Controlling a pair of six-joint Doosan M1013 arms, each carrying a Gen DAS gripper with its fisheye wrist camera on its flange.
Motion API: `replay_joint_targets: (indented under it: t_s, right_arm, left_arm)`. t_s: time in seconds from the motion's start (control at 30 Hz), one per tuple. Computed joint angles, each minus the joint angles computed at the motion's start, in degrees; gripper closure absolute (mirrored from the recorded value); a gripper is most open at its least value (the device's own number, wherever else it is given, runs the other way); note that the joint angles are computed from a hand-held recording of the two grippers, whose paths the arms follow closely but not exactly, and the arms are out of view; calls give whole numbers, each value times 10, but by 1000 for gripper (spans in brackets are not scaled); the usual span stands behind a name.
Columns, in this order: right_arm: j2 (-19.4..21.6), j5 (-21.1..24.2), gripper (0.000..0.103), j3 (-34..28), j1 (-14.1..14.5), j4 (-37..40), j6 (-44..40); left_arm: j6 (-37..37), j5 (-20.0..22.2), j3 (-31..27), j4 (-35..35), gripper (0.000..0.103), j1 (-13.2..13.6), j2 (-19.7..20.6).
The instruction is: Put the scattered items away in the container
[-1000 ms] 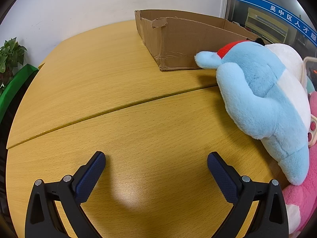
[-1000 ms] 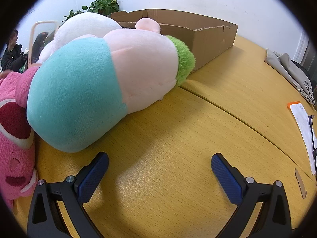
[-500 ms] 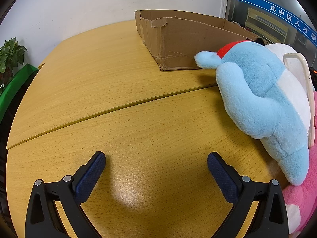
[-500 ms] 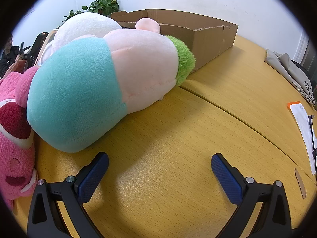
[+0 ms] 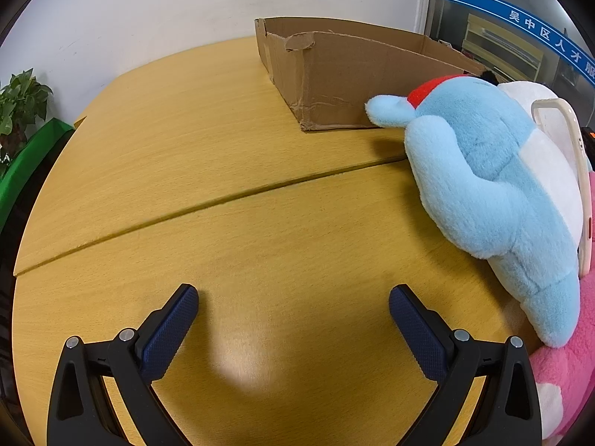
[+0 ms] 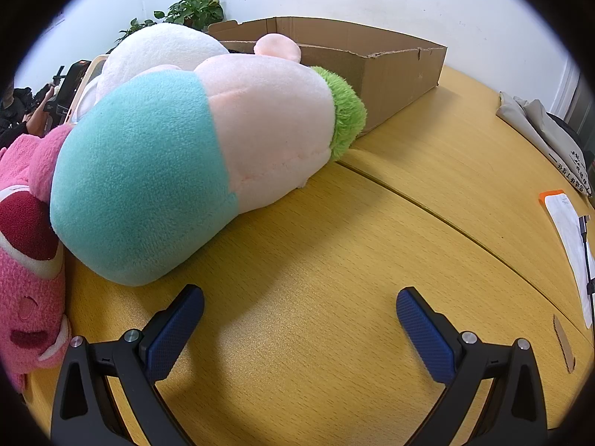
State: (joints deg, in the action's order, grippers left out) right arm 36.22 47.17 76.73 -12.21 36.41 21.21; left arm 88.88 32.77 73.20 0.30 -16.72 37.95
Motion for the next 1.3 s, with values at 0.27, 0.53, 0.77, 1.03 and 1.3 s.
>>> replay_joint_targets:
  t_s: [0.27,0.53,0.77,1.03,1.3]
  right_arm:
    - [0,-2,0,1,0,0,2]
    - [-39,-68,0,61,4,2,3]
    - [-161,-175,1,210,-9,200,-74]
    - [-250,-209,0,328,17,575,-325]
    - [-262,-258,0,348,50,660,-277]
  left_arm:
    - [-300,-107,115,235,0,-22,-88]
    - [-721,-156,236,615,0,-73,-189]
    - [-699,-90,243,627,0,-126,-201]
    - [-658,-145,230,572,0,-142,-190]
    - [-714,-134,215,559,0,-154,-176]
